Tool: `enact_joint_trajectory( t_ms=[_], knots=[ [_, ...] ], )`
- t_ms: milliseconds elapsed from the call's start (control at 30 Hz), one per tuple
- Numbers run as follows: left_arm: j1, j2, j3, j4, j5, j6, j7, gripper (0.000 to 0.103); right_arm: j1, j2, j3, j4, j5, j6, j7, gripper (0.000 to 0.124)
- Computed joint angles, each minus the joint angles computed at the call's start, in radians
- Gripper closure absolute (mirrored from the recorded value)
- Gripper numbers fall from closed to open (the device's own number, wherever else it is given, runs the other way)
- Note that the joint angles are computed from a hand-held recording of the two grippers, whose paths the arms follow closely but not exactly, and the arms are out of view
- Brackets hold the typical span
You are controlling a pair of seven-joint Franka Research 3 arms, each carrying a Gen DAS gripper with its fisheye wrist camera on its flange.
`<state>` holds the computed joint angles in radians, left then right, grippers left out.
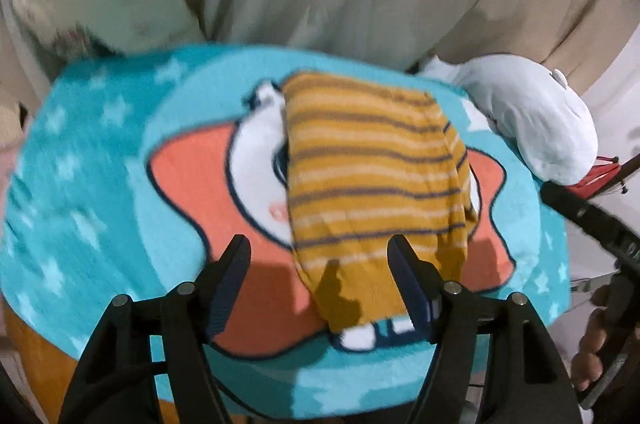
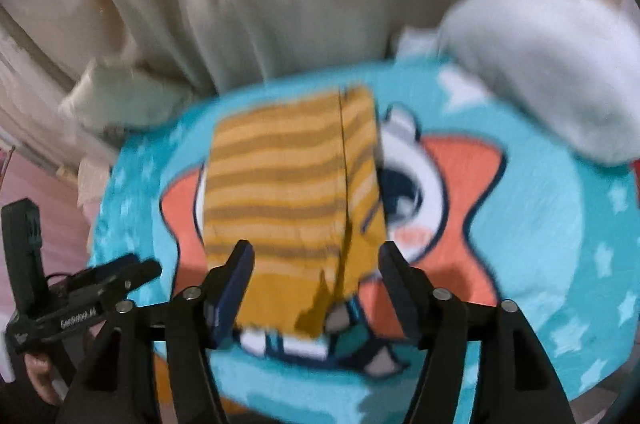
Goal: Fold small clothes
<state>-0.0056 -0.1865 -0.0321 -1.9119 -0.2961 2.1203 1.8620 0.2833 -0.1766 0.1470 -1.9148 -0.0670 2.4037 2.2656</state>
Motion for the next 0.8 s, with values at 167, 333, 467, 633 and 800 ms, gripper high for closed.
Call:
enact_joint_trajectory(
  t_ms=[167,333,467,633,800],
  knots=[
    [0.009,0.058,-0.021,0.061,0.078,0.094,-0.057,0.027,0.007,0.098,0.002,0.157,-0.069,-0.066,0.034,0.042],
    [0.013,0.16,-0.034,0.143,0.068,0.12,-0.055,0.027,0.021,0.205,-0.041,0.276,-0.001,-0.134,-0.044,0.041],
    [0.029,0.273,-0.055,0.243,0.117,0.052,-0.12,0.027,0.0,0.302,-0.078,0.344,0.149,-0.147,-0.144,0.041],
    [0.052,0.448,-0.084,0.42,0.136,-0.044,-0.183,0.027,-0.022,0.483,-0.098,0.51,0.239,-0.207,-0.256,0.041],
    [0.073,0.607,-0.12,0.594,0.121,-0.125,-0.227,0.027,-0.043,0.641,-0.105,0.673,0.3,-0.245,-0.306,0.041]
  ],
)
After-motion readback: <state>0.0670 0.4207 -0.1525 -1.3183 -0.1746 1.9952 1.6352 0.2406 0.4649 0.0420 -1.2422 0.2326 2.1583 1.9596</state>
